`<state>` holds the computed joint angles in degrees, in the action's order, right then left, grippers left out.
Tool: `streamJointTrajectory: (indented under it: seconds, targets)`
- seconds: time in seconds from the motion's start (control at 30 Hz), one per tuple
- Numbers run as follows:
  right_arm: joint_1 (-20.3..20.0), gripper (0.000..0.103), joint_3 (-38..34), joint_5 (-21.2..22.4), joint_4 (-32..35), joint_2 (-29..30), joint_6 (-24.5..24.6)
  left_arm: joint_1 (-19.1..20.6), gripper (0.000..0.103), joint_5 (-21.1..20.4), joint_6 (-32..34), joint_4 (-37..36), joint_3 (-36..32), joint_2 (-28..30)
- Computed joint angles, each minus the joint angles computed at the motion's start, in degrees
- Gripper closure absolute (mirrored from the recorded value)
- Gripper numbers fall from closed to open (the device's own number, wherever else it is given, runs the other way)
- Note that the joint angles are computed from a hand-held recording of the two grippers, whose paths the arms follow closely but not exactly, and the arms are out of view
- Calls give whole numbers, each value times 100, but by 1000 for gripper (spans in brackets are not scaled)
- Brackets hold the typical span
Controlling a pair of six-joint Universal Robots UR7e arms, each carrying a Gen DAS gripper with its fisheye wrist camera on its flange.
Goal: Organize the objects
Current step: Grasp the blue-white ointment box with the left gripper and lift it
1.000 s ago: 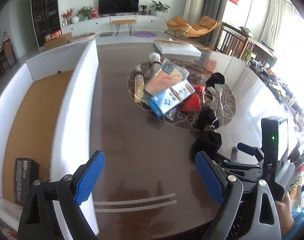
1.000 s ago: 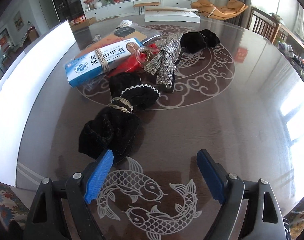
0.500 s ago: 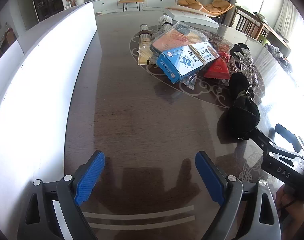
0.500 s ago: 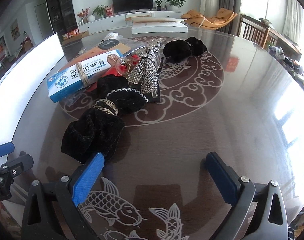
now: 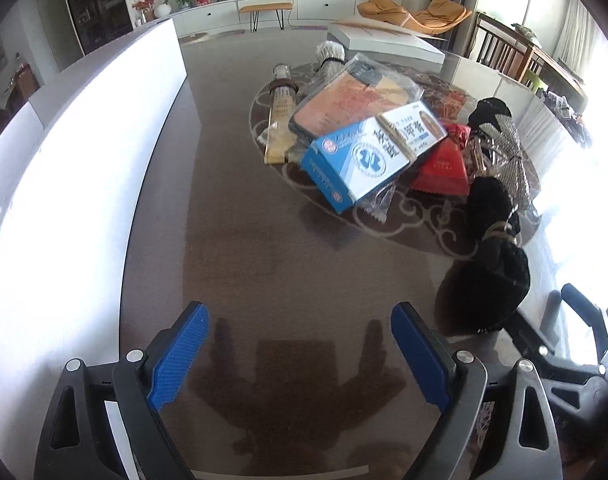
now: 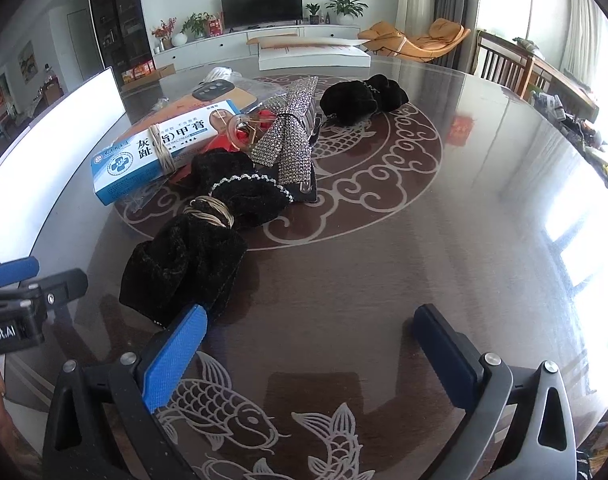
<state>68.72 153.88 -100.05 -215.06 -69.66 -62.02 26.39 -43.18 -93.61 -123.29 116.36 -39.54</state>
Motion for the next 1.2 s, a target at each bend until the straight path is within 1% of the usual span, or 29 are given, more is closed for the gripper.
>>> streamJointTrajectory:
  seconds: [0.1, 0.17, 0.23, 0.27, 0.33, 0.4, 0.43, 0.47, 0.5, 0.57, 0.6, 0.73, 0.83, 0.87, 0.9, 0.93, 0.97, 1.0, 1.03, 1.07, 1.13, 1.2]
  targets:
    - [6, 0, 4, -6, -48, 36, -1, 69, 10, 364, 198, 194, -248, -14]
    - [11, 0, 4, -8, -72, 54, -2, 158, 10, 667, 333, 194, -379, -15]
    - [11, 0, 6, -7, -75, 56, -2, 306, 10, 926, 544, -53, -430, -2]
    - [11, 0, 6, -7, -75, 56, -2, 440, 10, 996, 749, -263, -484, 45]
    - [11, 0, 6, -7, -75, 56, -2, 735, 10, 921, 1186, -652, -600, 140]
    - [11, 0, 6, -7, -75, 56, -2, 943, 12, 760, 1818, -1368, -623, 290]
    - [11, 0, 6, -7, -75, 56, -2, 985, 17, 698, 1983, -1566, -641, 384]
    - [10, 0, 7, -6, -74, 56, -1, 1001, 33, 643, 2055, -1571, -667, 440]
    - [13, 0, 9, -8, -85, 66, 1, 944, 41, 724, 1987, -1337, -700, 488]
    - [10, 0, 6, -10, -91, 68, -2, 812, 53, 733, 2125, -1349, -608, 509]
    - [7, 0, 6, -8, -94, 67, -7, 752, 56, 668, 2163, -1426, -528, 489]
    - [8, 0, 3, -6, -91, 67, -8, 477, 56, 301, 1849, -1428, -152, 295]
    - [7, 0, 3, -6, -94, 70, -8, 268, 55, -2, 1596, -993, -96, 229]
    - [7, 0, 3, -6, -99, 74, -7, 214, 52, -101, 1590, -831, -97, 207]
    - [7, 0, 3, -6, -99, 74, -7, 190, 43, -156, 1643, -707, -128, 213]
    - [6, 0, 4, -4, -97, 71, -8, 170, 38, -148, 1679, -530, -189, 230]
    - [6, 0, 4, -4, -97, 71, -8, 135, 28, -47, 1667, -285, -275, 269]
    - [6, 0, 4, -4, -97, 71, -8, 102, 23, 92, 1608, 20, -387, 322]
    - [6, 0, 4, -4, -97, 71, -8, 123, 22, 230, 1588, 321, -535, 380]
    - [3, 0, 4, -1, -93, 70, -11, 165, 22, 317, 1638, 462, -647, 435]
    - [-6, 0, 5, 13, -73, 55, -11, 323, 22, 401, 1830, 472, -821, 524]
    - [-23, 0, 0, 43, -6, 12, -3, 472, 22, 452, 2120, 135, -856, 553]
